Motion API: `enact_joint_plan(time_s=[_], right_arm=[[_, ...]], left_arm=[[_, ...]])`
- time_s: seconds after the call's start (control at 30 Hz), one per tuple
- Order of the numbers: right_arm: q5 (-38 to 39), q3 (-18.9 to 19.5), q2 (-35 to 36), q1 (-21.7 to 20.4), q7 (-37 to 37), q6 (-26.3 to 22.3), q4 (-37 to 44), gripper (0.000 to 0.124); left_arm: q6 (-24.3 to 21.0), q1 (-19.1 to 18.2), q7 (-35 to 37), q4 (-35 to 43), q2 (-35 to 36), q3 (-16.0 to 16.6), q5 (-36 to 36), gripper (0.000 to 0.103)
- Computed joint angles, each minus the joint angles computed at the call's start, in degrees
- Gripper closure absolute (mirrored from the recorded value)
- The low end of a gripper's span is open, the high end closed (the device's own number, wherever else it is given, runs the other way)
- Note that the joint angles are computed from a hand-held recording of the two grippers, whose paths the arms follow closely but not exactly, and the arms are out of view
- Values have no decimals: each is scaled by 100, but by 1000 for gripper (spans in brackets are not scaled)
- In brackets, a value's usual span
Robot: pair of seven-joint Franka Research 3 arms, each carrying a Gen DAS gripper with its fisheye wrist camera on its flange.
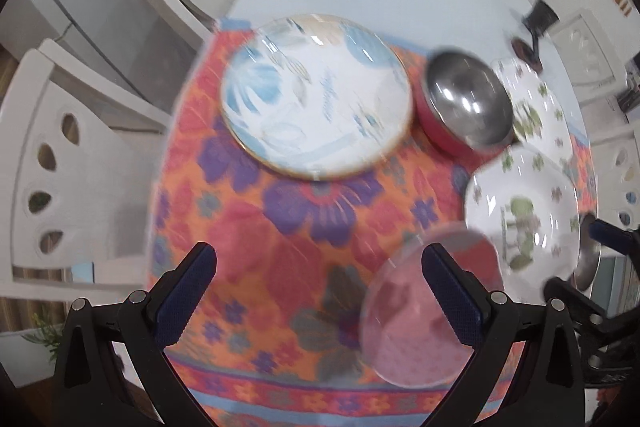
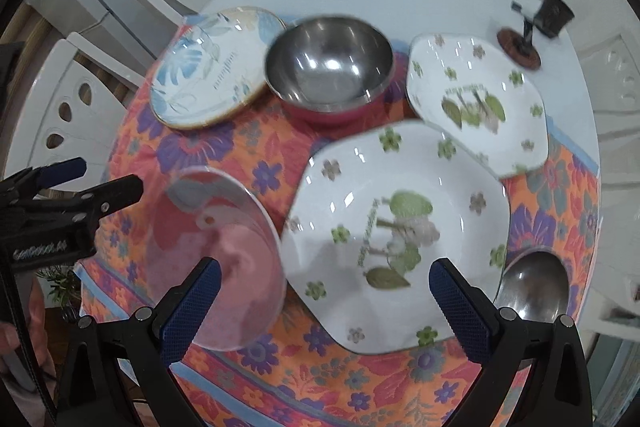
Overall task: Organize plates and bowls
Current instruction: 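Move both grippers to the blue-leaf plate and grip its rim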
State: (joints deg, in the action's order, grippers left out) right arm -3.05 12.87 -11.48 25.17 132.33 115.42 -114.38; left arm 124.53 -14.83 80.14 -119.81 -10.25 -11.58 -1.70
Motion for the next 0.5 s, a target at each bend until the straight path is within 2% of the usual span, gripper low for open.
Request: enact_joint_plan(time_s=[0.13, 0.2, 0.3, 0.37, 0.5], right_arm=[[-420, -49, 472, -48, -405, 120, 933, 21], [-549, -138, 772, -61, -664, 286, 1403, 21], [75, -397, 1489, -135, -1452, 615, 2195, 21], [451, -532, 2341, -189, -1844, 327, 3137, 21], [966, -701, 3814, -204, -2131, -156, 4676, 21]], left_arm=[[230, 194, 55, 485, 305, 114, 190, 1], [245, 315, -136, 851, 582, 116, 461, 1], [398, 447, -283, 1203, 976, 152, 400, 1], [326, 511, -465, 1407, 1278, 146, 428, 1], [310, 638, -559, 1500, 1854, 102, 53, 1]])
